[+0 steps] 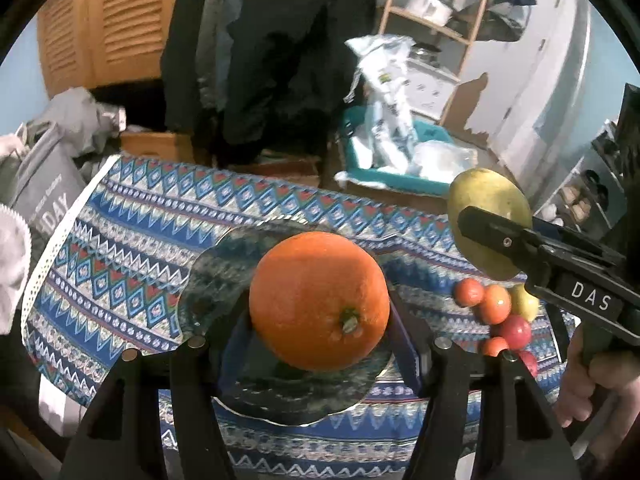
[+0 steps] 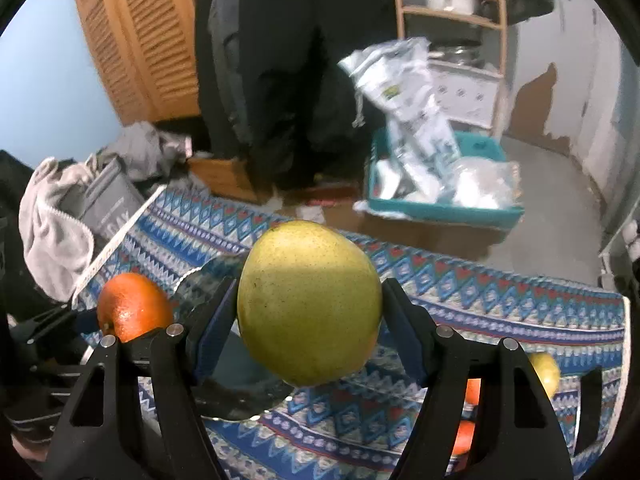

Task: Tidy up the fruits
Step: 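Lower the orange and pear into the glass bowl and open both grippers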

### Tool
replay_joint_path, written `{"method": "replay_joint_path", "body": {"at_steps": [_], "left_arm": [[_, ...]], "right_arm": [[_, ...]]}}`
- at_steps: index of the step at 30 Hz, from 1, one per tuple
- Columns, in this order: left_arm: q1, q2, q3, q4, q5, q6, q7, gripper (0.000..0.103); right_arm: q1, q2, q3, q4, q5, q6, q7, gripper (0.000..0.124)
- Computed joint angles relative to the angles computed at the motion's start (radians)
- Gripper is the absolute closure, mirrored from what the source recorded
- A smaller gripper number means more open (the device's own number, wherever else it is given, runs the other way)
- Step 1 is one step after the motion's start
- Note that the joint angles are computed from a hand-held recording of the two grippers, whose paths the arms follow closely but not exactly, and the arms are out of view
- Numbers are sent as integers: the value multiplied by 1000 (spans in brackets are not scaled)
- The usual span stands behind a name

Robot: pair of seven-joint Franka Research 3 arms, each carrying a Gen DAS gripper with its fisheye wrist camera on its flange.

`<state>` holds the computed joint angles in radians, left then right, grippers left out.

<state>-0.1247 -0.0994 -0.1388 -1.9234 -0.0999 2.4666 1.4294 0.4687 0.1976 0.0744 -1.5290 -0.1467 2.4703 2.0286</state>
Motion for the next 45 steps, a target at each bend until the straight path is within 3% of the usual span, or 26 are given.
{"method": "replay_joint_path", "body": {"at_steps": [15, 27, 40, 45], "left_arm": [[44, 91, 2, -3, 39, -89, -43, 38], [60, 143, -4, 22, 74, -156, -73, 38], [68, 178, -11, 45, 60, -227, -89, 38], [67, 160, -13, 35, 49, -198, -74, 27]], "right_arm": [[46, 267, -2, 274, 129, -212, -110, 52], [66, 376, -12, 401, 175, -337, -138, 52], [74, 427, -16, 459, 188, -427, -157, 51], [60, 392, -14, 414, 211, -352, -143, 48]]}}
